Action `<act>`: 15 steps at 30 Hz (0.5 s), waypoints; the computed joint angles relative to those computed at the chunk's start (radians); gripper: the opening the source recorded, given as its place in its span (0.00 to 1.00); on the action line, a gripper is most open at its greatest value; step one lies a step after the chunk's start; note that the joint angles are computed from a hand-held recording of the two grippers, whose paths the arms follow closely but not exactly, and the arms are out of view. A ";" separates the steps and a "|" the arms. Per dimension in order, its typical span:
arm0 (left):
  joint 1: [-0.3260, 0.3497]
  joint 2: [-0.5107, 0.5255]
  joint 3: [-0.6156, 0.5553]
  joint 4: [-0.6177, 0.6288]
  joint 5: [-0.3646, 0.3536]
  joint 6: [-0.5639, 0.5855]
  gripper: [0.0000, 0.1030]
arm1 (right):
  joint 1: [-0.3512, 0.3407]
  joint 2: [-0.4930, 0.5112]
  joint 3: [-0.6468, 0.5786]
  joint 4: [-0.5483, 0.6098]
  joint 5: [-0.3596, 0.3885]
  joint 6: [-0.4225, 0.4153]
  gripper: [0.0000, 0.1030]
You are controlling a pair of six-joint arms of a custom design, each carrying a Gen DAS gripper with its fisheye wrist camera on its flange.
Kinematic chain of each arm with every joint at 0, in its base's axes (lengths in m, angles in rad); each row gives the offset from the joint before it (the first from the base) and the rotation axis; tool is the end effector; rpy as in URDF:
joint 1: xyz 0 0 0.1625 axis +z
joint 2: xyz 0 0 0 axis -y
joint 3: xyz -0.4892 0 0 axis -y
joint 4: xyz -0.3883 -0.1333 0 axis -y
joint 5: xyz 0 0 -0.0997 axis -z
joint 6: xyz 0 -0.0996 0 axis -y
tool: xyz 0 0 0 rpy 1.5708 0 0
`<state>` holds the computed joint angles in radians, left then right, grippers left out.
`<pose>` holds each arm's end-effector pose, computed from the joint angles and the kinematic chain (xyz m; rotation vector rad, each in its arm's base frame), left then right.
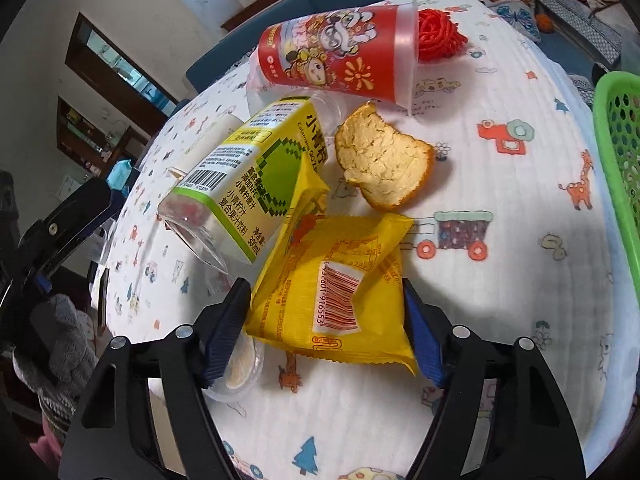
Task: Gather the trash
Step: 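Grasp the yellow snack bag with the right gripper while the left gripper approaches the lemon-drink bottle, then carry the yellow bag to the basket with the right gripper while the left gripper grasps the bottle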
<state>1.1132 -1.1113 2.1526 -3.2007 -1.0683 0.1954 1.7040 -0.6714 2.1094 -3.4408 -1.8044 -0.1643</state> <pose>-0.0779 -0.5685 0.2486 0.6404 2.5201 -0.8660 0.1844 -0.5459 0.0357 0.3485 -2.8189 0.6178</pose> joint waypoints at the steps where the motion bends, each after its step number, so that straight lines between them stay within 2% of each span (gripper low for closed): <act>1: -0.002 0.005 -0.003 0.003 0.002 0.003 0.77 | -0.004 -0.006 0.008 -0.007 0.005 -0.003 0.70; 11: -0.017 0.078 -0.092 0.127 -0.013 0.010 0.77 | -0.017 -0.073 0.108 -0.111 0.013 -0.041 0.70; 15: -0.022 0.125 -0.141 0.183 0.008 0.008 0.72 | -0.029 -0.092 0.139 -0.148 0.006 -0.041 0.70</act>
<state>1.0914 -0.9867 2.0120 -3.0173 -1.0604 0.2030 1.6746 -0.7634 2.2479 -3.5890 -1.7985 -0.2049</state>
